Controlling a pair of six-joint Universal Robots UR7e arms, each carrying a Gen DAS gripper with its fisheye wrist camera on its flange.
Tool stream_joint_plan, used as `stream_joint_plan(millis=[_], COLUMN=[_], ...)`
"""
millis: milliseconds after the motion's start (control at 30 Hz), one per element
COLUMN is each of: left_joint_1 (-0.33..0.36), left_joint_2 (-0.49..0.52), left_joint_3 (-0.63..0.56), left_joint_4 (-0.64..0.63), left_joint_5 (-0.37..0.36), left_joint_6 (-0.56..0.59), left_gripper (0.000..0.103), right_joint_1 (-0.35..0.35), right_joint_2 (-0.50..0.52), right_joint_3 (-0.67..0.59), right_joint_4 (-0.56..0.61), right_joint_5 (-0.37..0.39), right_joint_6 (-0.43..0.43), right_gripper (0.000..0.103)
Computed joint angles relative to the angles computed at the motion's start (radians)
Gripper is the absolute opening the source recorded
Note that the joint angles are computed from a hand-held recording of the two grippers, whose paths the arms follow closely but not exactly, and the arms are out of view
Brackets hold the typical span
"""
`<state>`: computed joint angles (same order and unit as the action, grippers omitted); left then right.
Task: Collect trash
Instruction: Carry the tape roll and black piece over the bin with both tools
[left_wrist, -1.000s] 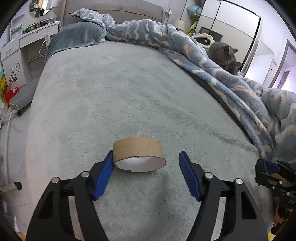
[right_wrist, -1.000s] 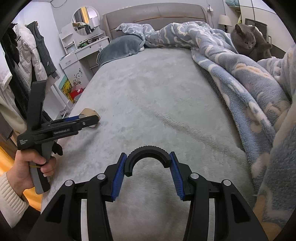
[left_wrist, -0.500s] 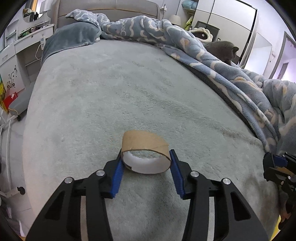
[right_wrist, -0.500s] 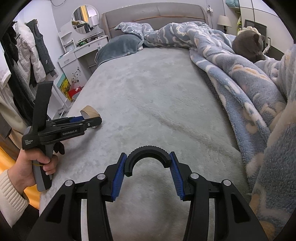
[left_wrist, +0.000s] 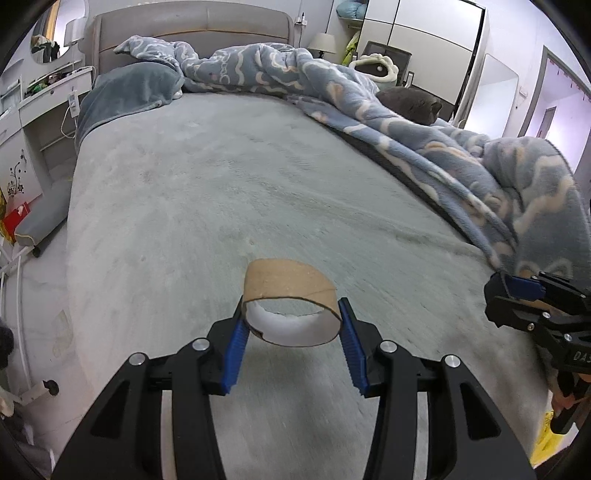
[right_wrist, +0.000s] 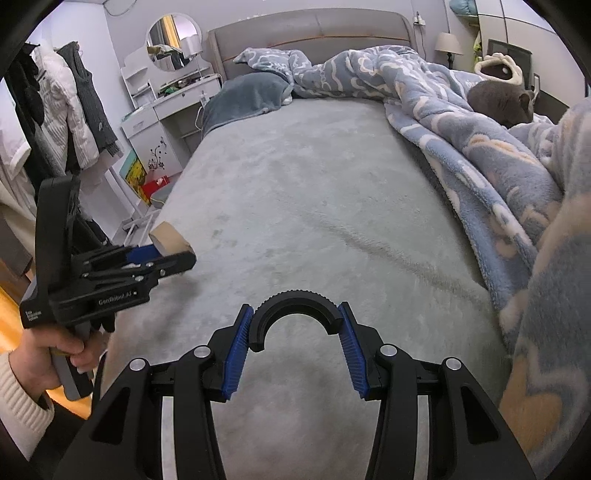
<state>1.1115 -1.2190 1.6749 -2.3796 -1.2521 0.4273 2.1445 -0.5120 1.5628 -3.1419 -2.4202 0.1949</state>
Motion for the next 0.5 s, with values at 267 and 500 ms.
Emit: stream_joint_plan(millis=[267, 500], left_joint_1=[-0.014, -0.006], left_joint_2=[-0.099, -0.185], left_joint_3=[0.059, 0.090], left_joint_4=[0.033, 0.083], left_joint_5=[0.009, 0.005], left_joint_6=[0.029, 0.017], left_gripper=[0.049, 0.049], right_joint_1=[0.043, 0.088], right_joint_2=[0.014, 0.043], right_joint_3=[-0.001, -0.015], right_joint_4=[0.037, 0.065], right_joint_5=[-0.021, -0.022], right_joint_6=[0.060, 0.128], right_gripper=[0.047, 0.047])
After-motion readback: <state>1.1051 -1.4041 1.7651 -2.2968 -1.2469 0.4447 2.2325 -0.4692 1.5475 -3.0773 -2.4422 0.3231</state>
